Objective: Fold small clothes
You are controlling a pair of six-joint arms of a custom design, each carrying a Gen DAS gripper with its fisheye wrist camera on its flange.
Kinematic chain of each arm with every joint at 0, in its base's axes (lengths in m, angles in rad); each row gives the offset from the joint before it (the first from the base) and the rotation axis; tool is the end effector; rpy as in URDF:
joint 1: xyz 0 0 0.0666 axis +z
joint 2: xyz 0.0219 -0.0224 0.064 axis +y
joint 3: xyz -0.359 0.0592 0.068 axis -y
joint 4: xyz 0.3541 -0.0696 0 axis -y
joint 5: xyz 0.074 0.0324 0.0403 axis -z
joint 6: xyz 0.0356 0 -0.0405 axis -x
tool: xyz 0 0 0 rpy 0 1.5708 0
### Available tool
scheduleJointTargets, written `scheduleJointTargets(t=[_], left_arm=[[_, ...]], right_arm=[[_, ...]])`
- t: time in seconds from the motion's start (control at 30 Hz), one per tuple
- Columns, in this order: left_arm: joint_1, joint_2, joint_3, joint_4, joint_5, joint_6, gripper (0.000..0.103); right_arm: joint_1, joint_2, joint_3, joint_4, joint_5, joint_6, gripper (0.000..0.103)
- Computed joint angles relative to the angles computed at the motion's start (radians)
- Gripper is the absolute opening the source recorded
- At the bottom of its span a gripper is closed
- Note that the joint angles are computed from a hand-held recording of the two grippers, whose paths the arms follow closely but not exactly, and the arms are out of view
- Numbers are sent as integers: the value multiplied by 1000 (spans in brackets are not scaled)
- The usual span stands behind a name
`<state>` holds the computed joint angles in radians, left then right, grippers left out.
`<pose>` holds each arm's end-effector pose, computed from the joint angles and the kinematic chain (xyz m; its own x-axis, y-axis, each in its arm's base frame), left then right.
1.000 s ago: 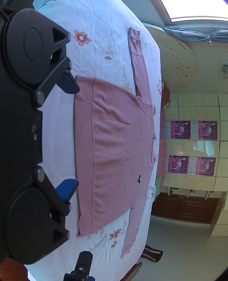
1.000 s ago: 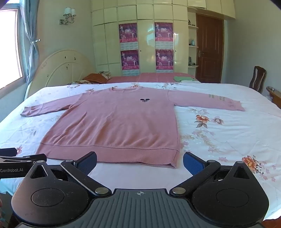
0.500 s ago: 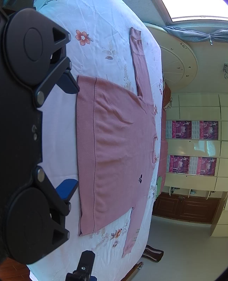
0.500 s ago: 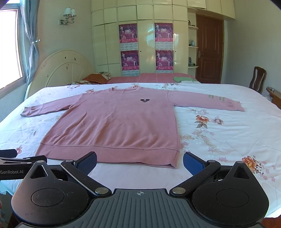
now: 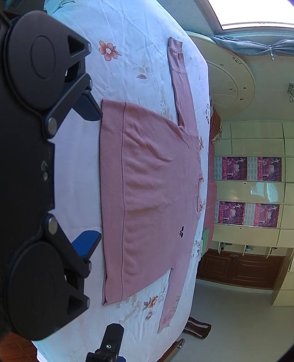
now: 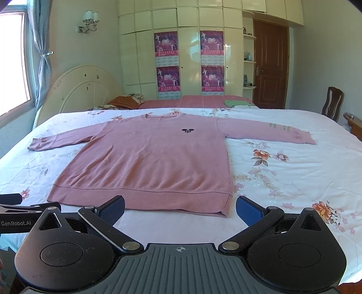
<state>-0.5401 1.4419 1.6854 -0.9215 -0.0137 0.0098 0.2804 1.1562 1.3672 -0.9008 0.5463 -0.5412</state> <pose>0.4049 -0.2427 0.5118 -0.5429 0.3141 -0.7789 0.4997 0.8662 0.0010 0.3571 0.0832 0.4941 -0.4476 0.3292 -0.8315 0.4424 0.8895 0.1140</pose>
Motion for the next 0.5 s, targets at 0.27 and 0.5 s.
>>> scheduleJointTargets(t=[0.27,0.5], left_arm=[[1,0,3,-3,-2,0,103],[5,1,6,-6,0,1,103]], right_arm=[[1,0,-1,3,3,0,103],[5,2,2,1,6,-1,103]])
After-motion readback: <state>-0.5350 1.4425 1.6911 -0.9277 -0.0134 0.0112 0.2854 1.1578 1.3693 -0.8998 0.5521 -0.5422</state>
